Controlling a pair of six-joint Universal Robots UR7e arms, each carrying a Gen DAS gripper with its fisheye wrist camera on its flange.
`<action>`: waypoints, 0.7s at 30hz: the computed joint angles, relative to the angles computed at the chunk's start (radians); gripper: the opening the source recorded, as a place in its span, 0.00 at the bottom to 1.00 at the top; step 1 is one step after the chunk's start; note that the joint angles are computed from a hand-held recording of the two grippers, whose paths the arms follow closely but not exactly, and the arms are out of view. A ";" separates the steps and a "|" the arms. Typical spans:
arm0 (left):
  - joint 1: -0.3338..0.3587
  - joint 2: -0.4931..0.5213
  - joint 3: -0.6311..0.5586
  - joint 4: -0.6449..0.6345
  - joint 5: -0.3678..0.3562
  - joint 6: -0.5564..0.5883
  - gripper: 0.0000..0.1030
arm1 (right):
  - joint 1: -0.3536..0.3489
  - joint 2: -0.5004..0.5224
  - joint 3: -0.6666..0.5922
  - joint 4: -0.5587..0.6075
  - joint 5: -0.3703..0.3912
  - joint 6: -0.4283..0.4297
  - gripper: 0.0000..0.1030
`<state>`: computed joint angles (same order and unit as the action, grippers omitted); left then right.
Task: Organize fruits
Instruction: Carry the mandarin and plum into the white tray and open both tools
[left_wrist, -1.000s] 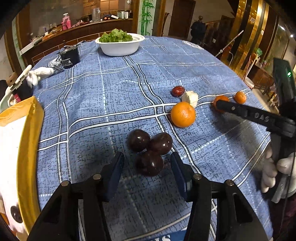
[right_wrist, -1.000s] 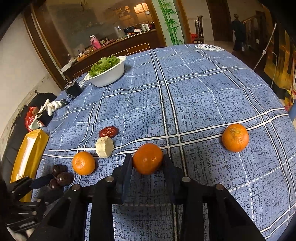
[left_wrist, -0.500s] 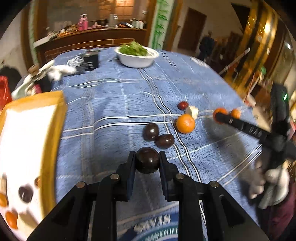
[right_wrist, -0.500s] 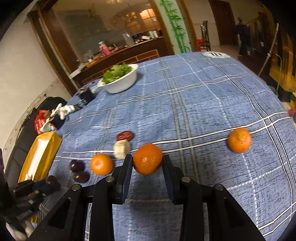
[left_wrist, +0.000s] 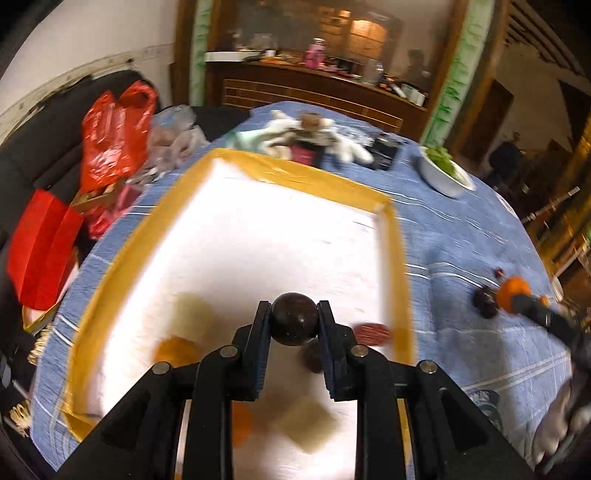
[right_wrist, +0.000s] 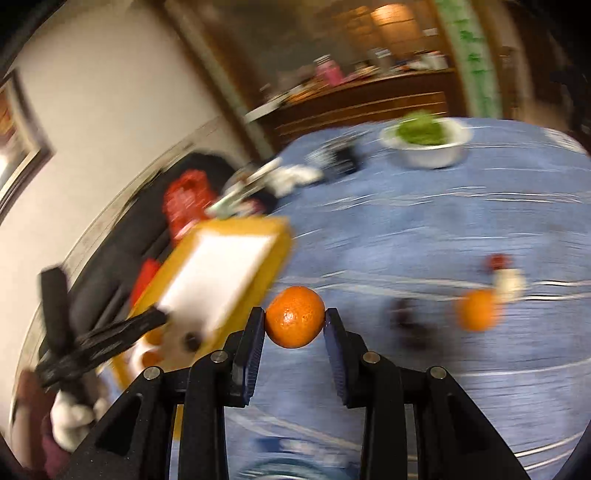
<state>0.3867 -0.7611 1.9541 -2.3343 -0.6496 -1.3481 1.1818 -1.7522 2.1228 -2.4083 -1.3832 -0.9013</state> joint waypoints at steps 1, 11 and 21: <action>0.006 -0.010 0.006 0.008 0.005 -0.005 0.23 | 0.036 0.012 0.020 -0.016 -0.024 0.002 0.35; 0.045 -0.075 0.107 -0.118 -0.020 0.004 0.24 | 0.216 0.161 0.140 -0.205 -0.230 0.029 0.37; -0.020 -0.141 0.174 -0.151 0.020 -0.054 0.62 | 0.240 0.152 0.179 -0.292 -0.272 0.029 0.45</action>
